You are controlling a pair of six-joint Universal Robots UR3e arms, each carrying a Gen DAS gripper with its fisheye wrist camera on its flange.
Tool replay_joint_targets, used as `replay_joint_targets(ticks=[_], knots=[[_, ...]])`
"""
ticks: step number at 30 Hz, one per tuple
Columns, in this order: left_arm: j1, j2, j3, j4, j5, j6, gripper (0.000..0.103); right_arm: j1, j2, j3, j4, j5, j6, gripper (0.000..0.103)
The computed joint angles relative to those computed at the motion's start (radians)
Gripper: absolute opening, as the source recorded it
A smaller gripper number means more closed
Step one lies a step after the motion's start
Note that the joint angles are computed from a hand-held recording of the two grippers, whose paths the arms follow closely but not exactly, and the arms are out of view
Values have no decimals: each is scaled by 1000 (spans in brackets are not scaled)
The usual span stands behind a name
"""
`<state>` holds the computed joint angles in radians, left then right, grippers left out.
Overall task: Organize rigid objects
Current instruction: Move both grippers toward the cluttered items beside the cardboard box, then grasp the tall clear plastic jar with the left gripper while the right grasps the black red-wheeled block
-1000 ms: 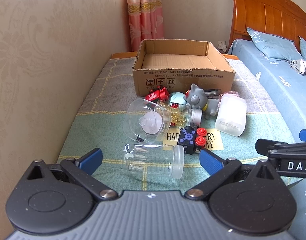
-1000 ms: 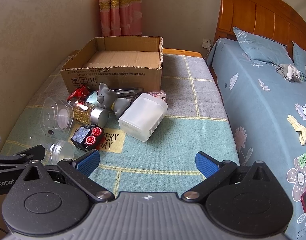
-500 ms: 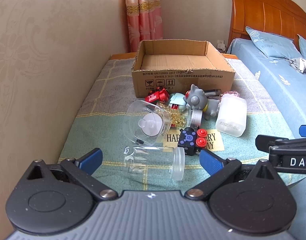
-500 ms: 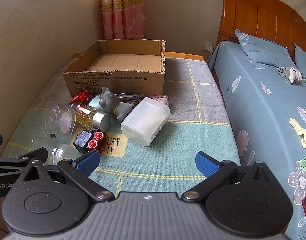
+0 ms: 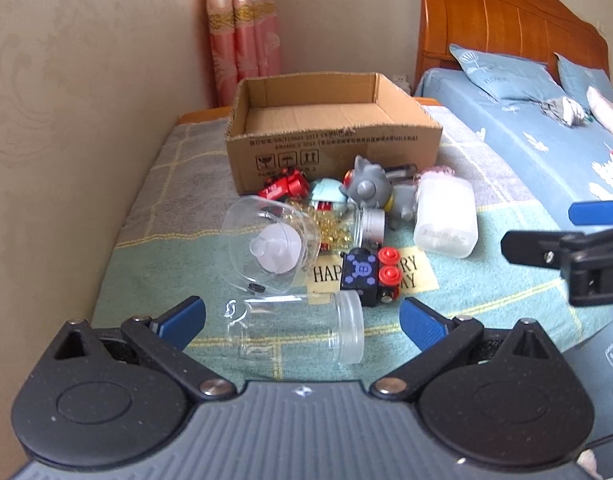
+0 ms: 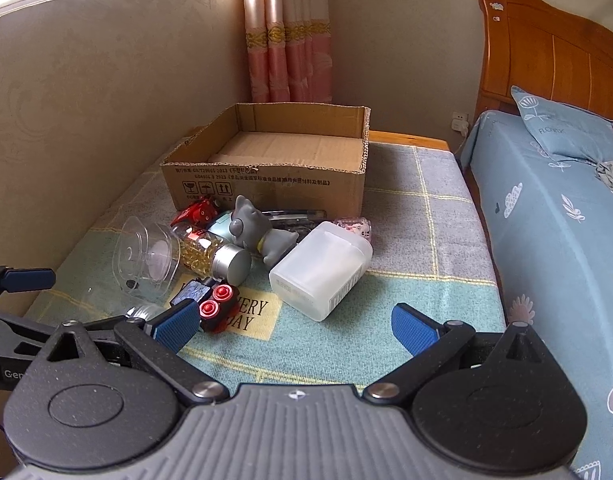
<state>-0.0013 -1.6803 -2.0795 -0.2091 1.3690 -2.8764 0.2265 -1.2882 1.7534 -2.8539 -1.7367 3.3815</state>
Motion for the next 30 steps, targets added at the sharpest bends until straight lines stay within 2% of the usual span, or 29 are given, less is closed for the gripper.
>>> replay_joint_targets(ticks=[8, 13, 22, 26, 30], knots=[[27, -85, 3, 26, -50, 45, 102, -44, 34, 73, -82, 41, -60, 103], [13, -167, 61, 15, -24, 30, 102, -74, 64, 102, -139, 110, -104, 103], [63, -218, 65, 13, 1, 50, 102, -94, 128, 98, -141, 163, -209, 103], [104, -233, 48, 34, -40, 56, 102, -89, 162, 75, -136, 155, -248, 103], [105, -238, 47, 46, -40, 68, 103, -88, 189, 61, -133, 155, -285, 103]])
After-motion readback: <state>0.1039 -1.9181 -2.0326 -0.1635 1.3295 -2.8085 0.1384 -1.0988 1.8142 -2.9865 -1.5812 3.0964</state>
